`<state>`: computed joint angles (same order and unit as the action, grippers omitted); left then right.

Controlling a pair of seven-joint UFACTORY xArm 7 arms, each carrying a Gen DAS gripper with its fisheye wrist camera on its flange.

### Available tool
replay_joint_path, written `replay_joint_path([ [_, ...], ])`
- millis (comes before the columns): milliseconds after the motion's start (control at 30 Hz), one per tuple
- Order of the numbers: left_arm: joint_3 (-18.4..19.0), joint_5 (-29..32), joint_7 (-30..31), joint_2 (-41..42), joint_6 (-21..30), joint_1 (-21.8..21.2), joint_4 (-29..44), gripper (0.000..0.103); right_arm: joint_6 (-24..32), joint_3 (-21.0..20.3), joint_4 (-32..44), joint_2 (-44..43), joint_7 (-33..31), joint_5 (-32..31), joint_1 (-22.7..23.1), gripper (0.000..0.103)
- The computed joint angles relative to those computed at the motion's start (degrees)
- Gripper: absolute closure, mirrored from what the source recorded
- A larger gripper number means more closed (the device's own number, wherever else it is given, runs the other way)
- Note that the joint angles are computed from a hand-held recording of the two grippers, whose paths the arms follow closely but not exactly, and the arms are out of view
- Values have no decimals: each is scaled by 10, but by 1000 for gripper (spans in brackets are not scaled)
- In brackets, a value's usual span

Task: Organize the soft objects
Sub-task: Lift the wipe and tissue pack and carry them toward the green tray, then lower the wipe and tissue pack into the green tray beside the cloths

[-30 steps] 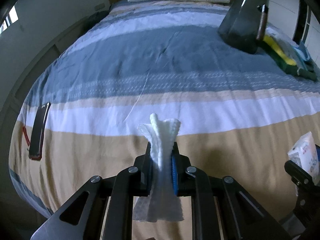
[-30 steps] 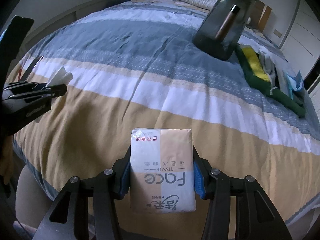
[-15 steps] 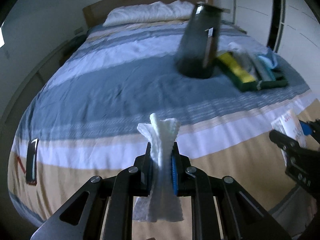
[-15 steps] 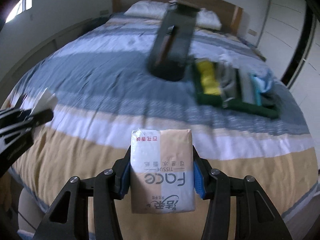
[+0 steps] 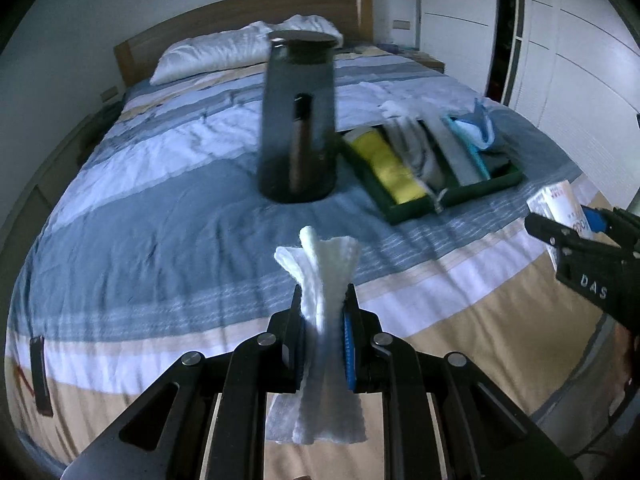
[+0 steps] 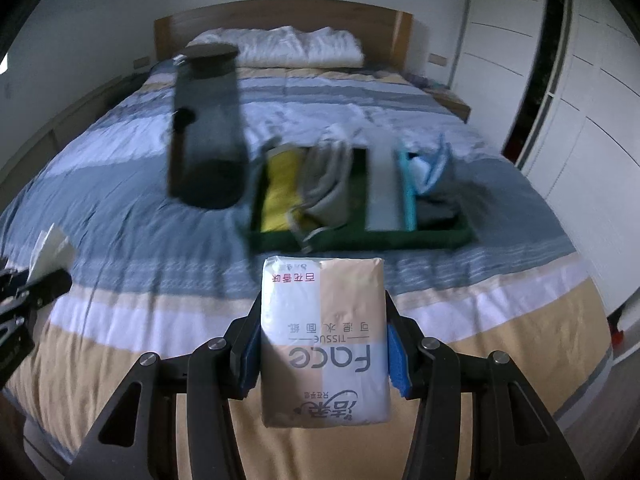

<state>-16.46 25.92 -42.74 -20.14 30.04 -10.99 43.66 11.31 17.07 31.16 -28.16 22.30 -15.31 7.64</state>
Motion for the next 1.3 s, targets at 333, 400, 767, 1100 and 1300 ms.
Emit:
replay_joint_path([
  [333,0,64,-53,151,21,-35,169,91,-35,-44,71,72,-40,-9,-46,53],
  [400,9,82,-62,181,27,-50,208,91,-50,-40,94,103,-39,-22,-69,53],
  [767,86,126,-82,371,66,-143,481,91,-99,-96,216,232,-69,-25,-60,53],
  [1100,167,77,-59,533,114,-203,698,90,-139,-125,334,360,-203,102,-28,53],
  [1300,195,39,-37,595,136,-215,771,90,-142,-116,398,422,-233,134,-30,53],
])
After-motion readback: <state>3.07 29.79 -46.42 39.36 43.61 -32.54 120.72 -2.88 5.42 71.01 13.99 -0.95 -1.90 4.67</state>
